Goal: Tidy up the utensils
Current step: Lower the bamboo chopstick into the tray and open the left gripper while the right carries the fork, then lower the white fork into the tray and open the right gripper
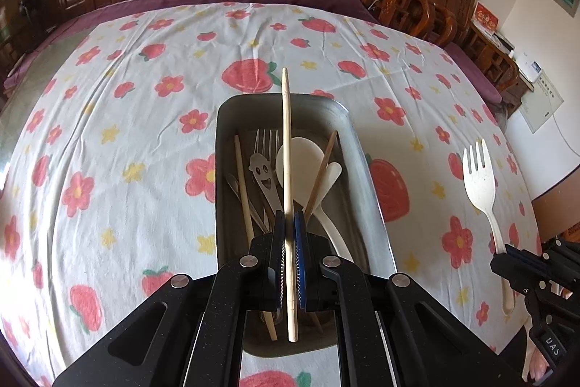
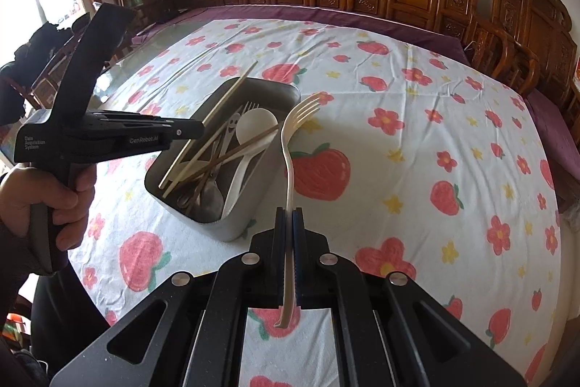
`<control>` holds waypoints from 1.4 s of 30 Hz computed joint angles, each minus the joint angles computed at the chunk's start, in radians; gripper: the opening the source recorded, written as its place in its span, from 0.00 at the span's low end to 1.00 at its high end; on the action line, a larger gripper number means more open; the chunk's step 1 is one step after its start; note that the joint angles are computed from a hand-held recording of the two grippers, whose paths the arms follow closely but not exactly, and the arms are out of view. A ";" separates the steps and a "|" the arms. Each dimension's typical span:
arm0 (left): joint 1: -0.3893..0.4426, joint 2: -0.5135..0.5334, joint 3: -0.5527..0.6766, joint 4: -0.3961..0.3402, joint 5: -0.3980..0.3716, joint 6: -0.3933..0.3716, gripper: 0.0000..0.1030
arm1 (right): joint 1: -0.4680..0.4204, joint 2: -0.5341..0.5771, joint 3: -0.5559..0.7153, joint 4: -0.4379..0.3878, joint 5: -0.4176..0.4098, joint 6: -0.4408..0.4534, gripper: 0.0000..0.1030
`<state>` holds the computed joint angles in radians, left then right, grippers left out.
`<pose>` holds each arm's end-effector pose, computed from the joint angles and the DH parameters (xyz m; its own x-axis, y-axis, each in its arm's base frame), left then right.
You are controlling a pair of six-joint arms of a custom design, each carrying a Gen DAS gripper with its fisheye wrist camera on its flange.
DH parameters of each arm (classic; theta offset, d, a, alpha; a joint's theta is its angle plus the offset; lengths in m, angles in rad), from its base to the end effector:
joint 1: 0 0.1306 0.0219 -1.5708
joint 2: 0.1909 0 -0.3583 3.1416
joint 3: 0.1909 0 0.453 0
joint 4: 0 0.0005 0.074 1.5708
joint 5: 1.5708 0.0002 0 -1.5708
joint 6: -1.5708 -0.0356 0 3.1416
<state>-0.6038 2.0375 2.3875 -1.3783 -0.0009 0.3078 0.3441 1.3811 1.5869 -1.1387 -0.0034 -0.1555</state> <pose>0.5948 -0.4108 0.4755 -0.8438 0.2139 -0.4922 0.3272 0.9321 -0.1557 0.4999 0.1787 0.4933 -0.7997 -0.1220 -0.5879 -0.2180 0.9713 0.0949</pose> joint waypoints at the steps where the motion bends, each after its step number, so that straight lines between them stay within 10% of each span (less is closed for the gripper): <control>1: 0.002 -0.001 -0.001 0.000 0.001 0.001 0.04 | 0.002 0.008 0.008 0.000 -0.001 0.000 0.04; 42: 0.100 -0.239 -0.272 0.097 -0.067 -0.037 0.05 | 0.072 0.485 0.502 -0.075 -0.151 -0.064 0.05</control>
